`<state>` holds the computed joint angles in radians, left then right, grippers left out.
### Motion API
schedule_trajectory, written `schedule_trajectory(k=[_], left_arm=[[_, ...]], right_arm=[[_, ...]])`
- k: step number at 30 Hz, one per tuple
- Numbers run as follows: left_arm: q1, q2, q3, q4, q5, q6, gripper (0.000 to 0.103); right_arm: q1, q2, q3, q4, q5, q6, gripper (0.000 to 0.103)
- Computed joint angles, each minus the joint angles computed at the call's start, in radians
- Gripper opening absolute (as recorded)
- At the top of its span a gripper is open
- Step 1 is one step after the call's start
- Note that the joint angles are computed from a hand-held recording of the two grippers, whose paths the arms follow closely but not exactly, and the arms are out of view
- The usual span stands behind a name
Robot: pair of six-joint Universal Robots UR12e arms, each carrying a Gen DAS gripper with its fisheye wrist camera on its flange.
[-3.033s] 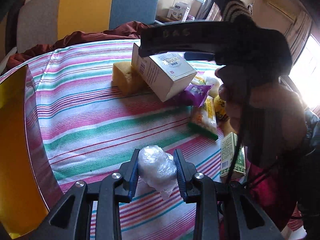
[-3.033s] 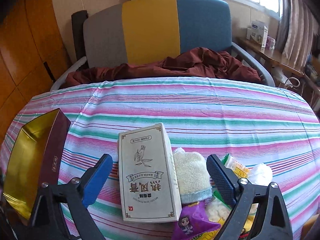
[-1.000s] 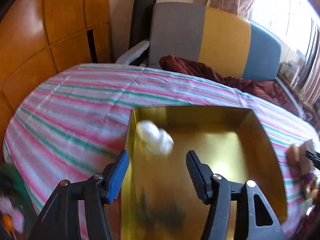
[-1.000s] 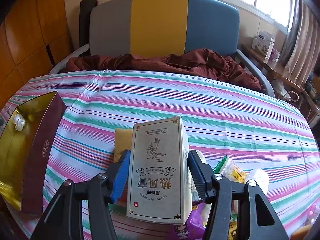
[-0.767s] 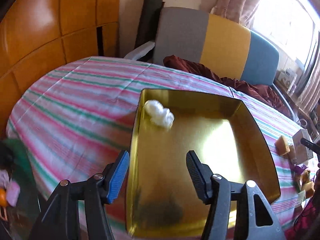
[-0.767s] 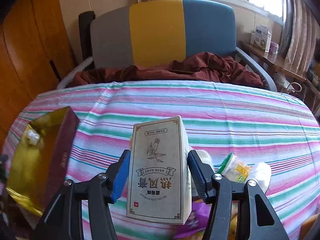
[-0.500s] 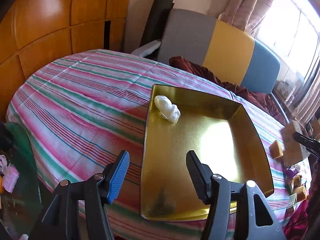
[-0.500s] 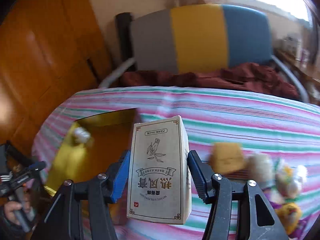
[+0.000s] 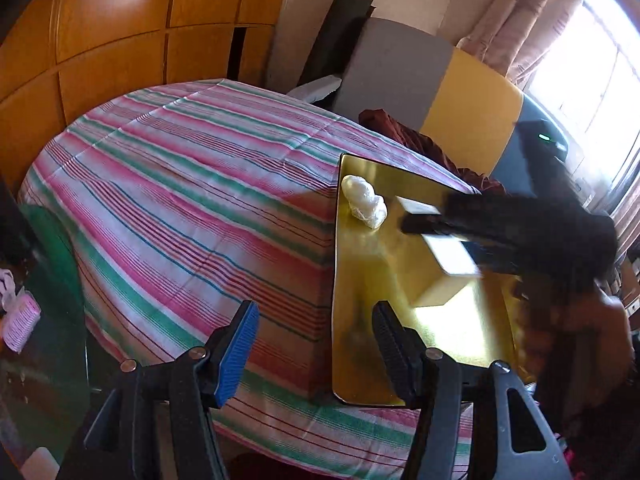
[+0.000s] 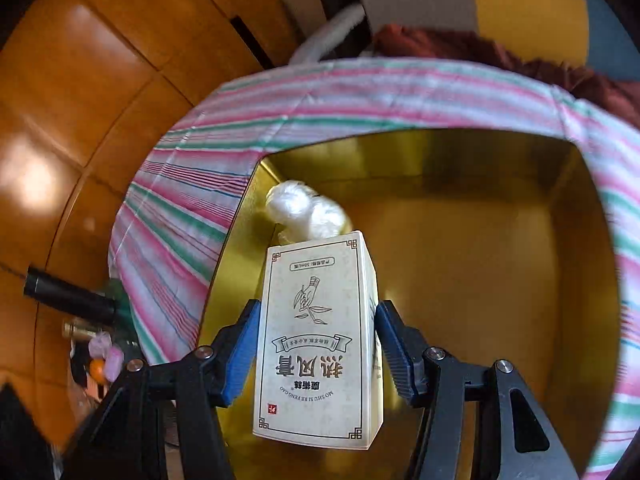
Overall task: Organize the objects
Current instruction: 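Lower the white box into the gold tray and open the right gripper, then return both tools to the pile and grasp the yellow sponge with the left gripper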
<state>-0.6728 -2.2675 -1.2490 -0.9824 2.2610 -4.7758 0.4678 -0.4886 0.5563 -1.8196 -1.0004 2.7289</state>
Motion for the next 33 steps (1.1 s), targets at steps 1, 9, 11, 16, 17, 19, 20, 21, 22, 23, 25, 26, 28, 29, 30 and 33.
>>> schedule_trajectory(k=[1, 9, 11, 16, 17, 19, 20, 21, 22, 23, 25, 26, 28, 29, 30, 33], left_arm=[[0.001, 0.001, -0.002, 0.001, -0.001, -0.001, 0.06], [-0.001, -0.007, 0.008, -0.031, 0.008, -0.007, 0.06], [-0.002, -0.011, 0.019, -0.049, 0.016, -0.001, 0.06], [-0.008, -0.021, 0.044, -0.07, 0.033, 0.008, 0.06], [-0.009, -0.026, 0.055, -0.076, 0.036, 0.015, 0.06], [-0.013, -0.032, 0.07, -0.08, 0.046, 0.032, 0.06], [-0.014, -0.035, 0.077, -0.085, 0.049, 0.038, 0.06], [-0.015, -0.04, 0.088, -0.09, 0.054, 0.049, 0.06], [-0.016, -0.043, 0.094, -0.092, 0.056, 0.059, 0.06], [-0.017, -0.048, 0.105, -0.096, 0.057, 0.07, 0.06], [-0.017, -0.059, 0.124, -0.089, 0.053, 0.106, 0.06], [-0.017, -0.062, 0.13, -0.088, 0.052, 0.117, 0.06], [-0.017, -0.075, 0.153, -0.093, 0.049, 0.143, 0.06], [-0.017, -0.083, 0.167, -0.092, 0.045, 0.159, 0.06], [-0.016, -0.088, 0.176, -0.089, 0.042, 0.173, 0.06], [-0.014, -0.109, 0.21, -0.076, 0.026, 0.224, 0.06]], right_arm=[[-0.001, 0.019, -0.036, 0.044, 0.023, 0.018, 0.061], [-0.008, 0.055, -0.1, 0.166, 0.166, 0.051, 0.093], [-0.013, 0.016, -0.031, 0.118, 0.156, -0.011, 0.1], [-0.035, -0.099, 0.187, -0.106, 0.101, -0.131, 0.103], [-0.04, -0.116, 0.223, -0.153, 0.092, -0.138, 0.103], [-0.05, -0.148, 0.289, -0.247, 0.082, -0.141, 0.103], [-0.057, -0.162, 0.318, -0.29, 0.08, -0.143, 0.103], [-0.064, -0.174, 0.342, -0.326, 0.079, -0.147, 0.103], [-0.072, -0.189, 0.372, -0.367, 0.078, -0.152, 0.103], [-0.079, -0.201, 0.398, -0.414, 0.069, -0.153, 0.103], [-0.093, -0.219, 0.434, -0.486, 0.056, -0.158, 0.103], [-0.098, -0.227, 0.45, -0.519, 0.048, -0.159, 0.103], [-0.11, -0.237, 0.474, -0.581, 0.033, -0.162, 0.103], [-0.117, -0.242, 0.484, -0.607, 0.026, -0.163, 0.103], [-0.123, -0.244, 0.489, -0.628, 0.016, -0.162, 0.103], [-0.14, -0.246, 0.496, -0.674, -0.014, -0.164, 0.103]])
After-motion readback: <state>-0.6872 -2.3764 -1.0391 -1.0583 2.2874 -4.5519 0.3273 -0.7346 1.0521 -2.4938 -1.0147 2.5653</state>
